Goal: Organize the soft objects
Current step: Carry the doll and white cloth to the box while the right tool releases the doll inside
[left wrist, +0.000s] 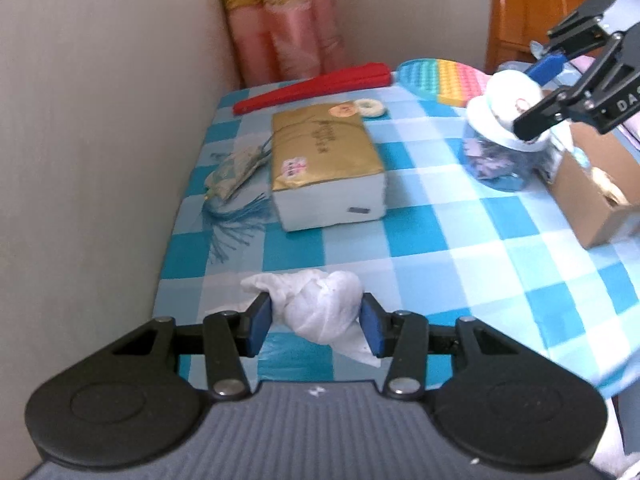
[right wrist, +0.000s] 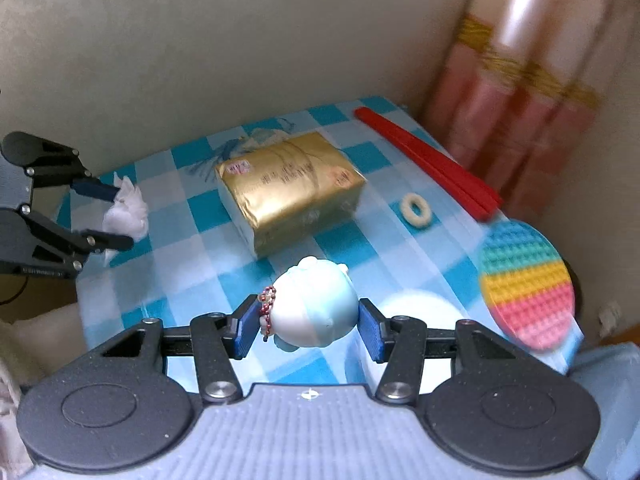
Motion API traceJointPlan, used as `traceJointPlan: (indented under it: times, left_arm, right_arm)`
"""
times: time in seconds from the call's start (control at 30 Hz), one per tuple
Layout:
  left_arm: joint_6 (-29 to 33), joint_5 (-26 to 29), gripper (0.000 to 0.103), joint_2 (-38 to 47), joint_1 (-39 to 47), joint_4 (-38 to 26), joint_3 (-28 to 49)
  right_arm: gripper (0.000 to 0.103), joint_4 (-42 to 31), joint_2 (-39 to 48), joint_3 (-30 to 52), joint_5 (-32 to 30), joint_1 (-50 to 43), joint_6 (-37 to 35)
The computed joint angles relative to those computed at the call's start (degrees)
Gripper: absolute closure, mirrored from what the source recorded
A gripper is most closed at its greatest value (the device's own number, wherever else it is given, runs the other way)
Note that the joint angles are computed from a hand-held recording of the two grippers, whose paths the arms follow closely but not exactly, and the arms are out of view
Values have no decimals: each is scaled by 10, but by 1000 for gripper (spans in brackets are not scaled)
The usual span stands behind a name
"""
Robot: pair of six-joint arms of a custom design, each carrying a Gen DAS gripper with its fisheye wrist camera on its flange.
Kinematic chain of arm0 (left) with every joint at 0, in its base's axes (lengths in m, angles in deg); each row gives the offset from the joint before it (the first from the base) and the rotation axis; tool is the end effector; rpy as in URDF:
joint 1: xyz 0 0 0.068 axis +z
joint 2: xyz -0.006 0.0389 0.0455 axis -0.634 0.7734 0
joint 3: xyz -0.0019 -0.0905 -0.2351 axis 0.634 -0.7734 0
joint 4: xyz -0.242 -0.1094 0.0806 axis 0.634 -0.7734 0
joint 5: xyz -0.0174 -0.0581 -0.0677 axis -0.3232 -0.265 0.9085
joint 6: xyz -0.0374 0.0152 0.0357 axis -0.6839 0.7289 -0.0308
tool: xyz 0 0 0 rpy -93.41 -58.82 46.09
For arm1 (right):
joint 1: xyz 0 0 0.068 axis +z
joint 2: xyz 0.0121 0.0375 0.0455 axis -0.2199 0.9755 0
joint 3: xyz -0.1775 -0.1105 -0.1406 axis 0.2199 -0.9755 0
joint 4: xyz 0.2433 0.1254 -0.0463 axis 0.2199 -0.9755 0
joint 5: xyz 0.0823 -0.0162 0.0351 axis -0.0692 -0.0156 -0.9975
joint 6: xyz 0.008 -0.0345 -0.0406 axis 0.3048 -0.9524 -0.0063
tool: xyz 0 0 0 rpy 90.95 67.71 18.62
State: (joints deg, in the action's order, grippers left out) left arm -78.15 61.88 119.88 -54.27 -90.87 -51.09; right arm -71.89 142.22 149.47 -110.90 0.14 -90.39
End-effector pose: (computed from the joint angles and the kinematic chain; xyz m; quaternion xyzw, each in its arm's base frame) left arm 0.1673 -0.0296 0.1529 -0.1194 0.9326 0.0997 0.3257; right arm 0.3837 0.1035 0.2343 -0.6280 0.7242 0.1212 0.2577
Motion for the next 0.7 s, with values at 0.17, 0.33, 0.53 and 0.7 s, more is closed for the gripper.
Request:
traceJointPlan:
  times: [0.17, 0.33, 0.53, 0.7]
  left_arm:
    - [-13, -13, 57, -5, -53, -21, 13]
    - [-24, -26, 57, 15, -88, -20, 27]
    - [-16, -24, 57, 63, -105, -2, 56]
    - [1, -24, 57, 109, -110, 18, 86]
  right_arm:
    - [46, 17, -51, -55, 4, -65, -10]
    - [46, 31, -57, -69, 8, -126, -1]
    - [46, 59, -38, -82, 27, -165, 7]
    - [43, 66, -14, -81, 33, -181, 16]
